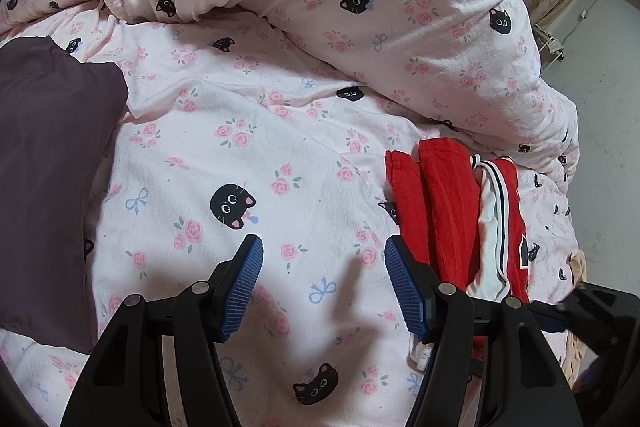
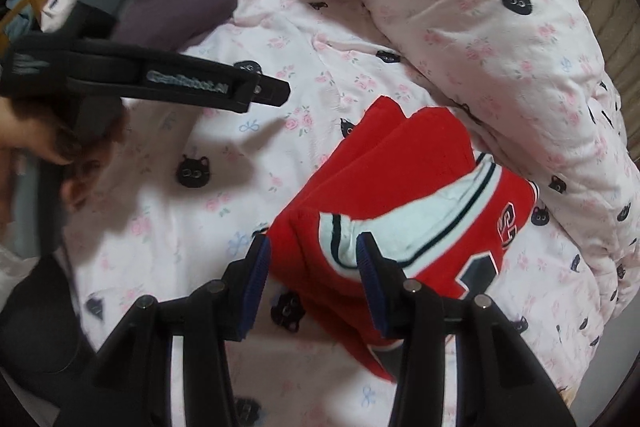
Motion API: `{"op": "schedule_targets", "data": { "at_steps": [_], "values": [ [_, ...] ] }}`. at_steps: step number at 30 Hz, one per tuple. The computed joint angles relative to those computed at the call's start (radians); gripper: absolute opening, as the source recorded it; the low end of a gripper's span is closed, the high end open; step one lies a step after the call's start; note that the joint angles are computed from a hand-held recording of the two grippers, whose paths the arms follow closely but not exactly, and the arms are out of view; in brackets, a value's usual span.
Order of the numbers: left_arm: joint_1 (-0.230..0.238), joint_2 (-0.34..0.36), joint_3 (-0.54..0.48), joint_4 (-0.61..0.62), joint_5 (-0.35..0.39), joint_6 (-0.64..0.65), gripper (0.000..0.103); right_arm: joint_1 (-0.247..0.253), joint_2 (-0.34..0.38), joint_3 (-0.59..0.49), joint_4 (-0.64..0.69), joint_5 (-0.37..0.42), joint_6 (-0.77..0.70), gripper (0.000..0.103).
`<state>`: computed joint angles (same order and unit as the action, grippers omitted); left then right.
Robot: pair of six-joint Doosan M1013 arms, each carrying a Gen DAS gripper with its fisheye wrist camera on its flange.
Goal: Fold clothes
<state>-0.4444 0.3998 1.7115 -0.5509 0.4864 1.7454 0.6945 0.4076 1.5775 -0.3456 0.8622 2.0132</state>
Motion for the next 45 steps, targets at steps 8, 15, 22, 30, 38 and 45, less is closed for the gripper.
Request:
{"op": "schedule_targets", "data": {
  "at_steps": [8,15,22,30,38,45],
  "values": [
    [0.002,0.002,-0.003,-0.016,0.005,0.016,0.058,-0.016,0.006,-0.005,0.062,-0.007,-0.026,0.019],
    [-0.002,0.003,-0.004,-0.002,0.004,0.006,0.058,-0.011,-0.001,-0.002,0.025,-0.017,0.011,0.020],
    [-0.004,0.004,-0.005,-0.004,0.013,0.010,0.058,0.000,0.033,-0.010,-0.045,0.010,0.084,0.020],
    [-0.001,0.002,-0.004,-0.018,0.013,0.021,0.058,-0.011,0.003,-0.008,-0.002,0.006,0.076,0.007],
    [-0.003,0.003,-0.003,-0.019,0.015,0.021,0.058,-0.009,-0.049,0.003,0.018,-0.012,0.057,0.007],
    [-0.006,0.005,-0.005,-0.014,0.019,0.022,0.058,-0.013,-0.096,0.039,0.061,-0.048,0.037,0.007]
  ]
}}
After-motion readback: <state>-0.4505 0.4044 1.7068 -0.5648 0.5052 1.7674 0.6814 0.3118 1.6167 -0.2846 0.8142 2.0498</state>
